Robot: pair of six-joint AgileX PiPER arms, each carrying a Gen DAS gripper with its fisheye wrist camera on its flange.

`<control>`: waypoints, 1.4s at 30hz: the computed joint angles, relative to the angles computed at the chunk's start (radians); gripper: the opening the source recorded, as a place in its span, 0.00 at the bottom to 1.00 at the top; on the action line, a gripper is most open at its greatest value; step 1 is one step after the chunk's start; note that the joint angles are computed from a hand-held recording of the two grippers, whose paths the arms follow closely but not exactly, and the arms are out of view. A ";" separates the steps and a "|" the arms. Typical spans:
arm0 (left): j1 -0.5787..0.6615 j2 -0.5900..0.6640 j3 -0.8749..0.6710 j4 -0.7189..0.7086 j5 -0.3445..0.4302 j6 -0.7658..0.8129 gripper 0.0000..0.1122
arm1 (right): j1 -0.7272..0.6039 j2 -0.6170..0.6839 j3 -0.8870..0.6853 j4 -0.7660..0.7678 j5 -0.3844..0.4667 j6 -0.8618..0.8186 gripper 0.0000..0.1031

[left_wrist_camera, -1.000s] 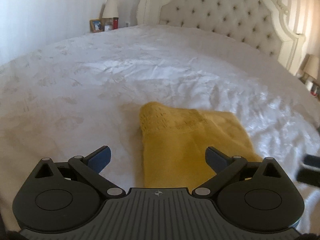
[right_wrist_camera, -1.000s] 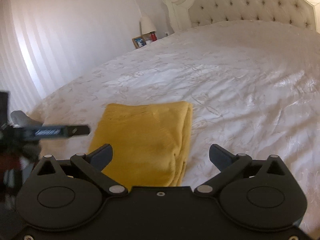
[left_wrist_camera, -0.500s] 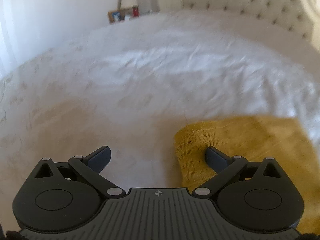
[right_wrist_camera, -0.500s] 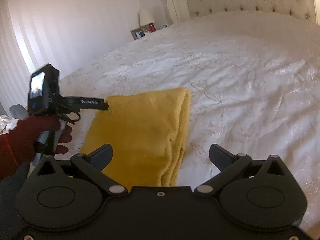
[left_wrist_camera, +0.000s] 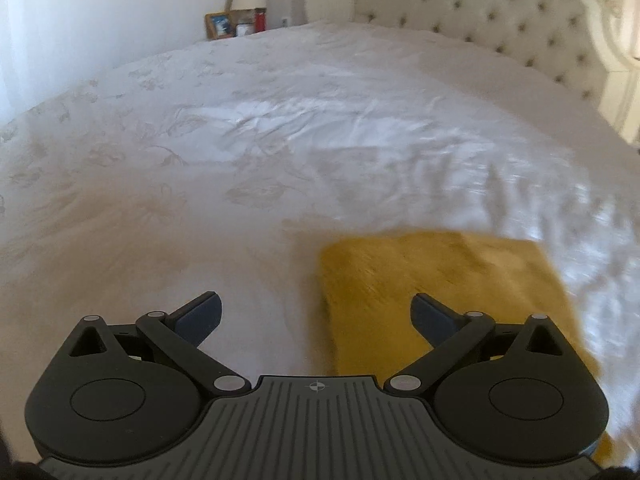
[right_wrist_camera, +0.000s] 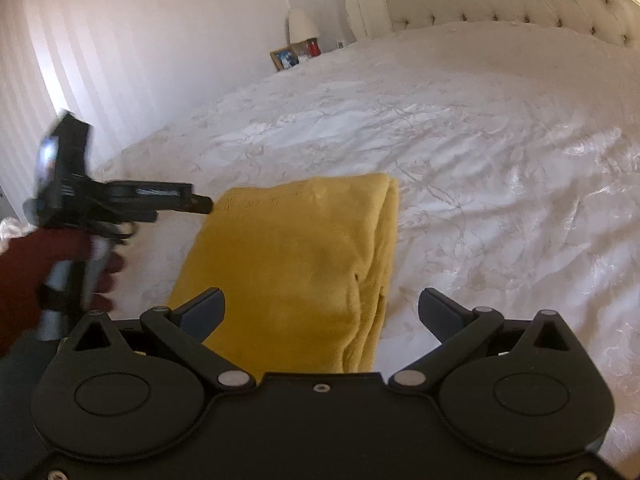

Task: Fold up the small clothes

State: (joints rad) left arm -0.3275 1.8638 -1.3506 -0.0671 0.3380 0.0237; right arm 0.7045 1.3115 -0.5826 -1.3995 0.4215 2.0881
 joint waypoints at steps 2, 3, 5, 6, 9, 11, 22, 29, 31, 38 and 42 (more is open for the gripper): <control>-0.024 -0.078 0.057 0.071 0.045 -0.091 0.91 | 0.021 0.003 -0.026 0.113 0.019 -0.114 0.99; -0.042 -0.106 0.076 0.132 0.067 -0.166 0.91 | 0.028 -0.005 -0.028 0.143 0.016 -0.146 0.99; -0.081 -0.181 0.135 0.245 0.099 -0.303 0.91 | 0.031 -0.028 -0.019 0.180 -0.014 -0.166 0.99; -0.108 -0.218 0.165 0.323 0.115 -0.397 0.91 | 0.033 -0.040 -0.015 0.202 -0.026 -0.176 0.99; -0.179 -0.300 0.222 0.493 0.175 -0.604 0.91 | 0.084 -0.064 -0.024 0.281 0.028 -0.248 0.99; -0.224 -0.332 0.234 0.564 0.233 -0.696 0.91 | 0.148 -0.078 -0.036 0.288 0.110 -0.264 0.99; -0.404 -0.389 0.234 0.717 0.435 -0.878 0.91 | 0.434 -0.073 -0.142 0.343 0.578 -0.253 0.99; -0.432 -0.416 0.250 0.681 0.460 -0.891 0.91 | 0.471 -0.058 -0.172 0.388 0.648 -0.300 0.99; -0.440 -0.422 0.255 0.681 0.466 -0.900 0.91 | 0.466 -0.069 -0.164 0.397 0.626 -0.297 0.99; -0.477 -0.438 0.275 0.729 0.478 -0.938 0.91 | 0.449 -0.094 -0.141 0.414 0.596 -0.281 0.99; -0.477 -0.441 0.271 0.719 0.476 -0.930 0.91 | 0.443 -0.103 -0.131 0.424 0.585 -0.278 0.99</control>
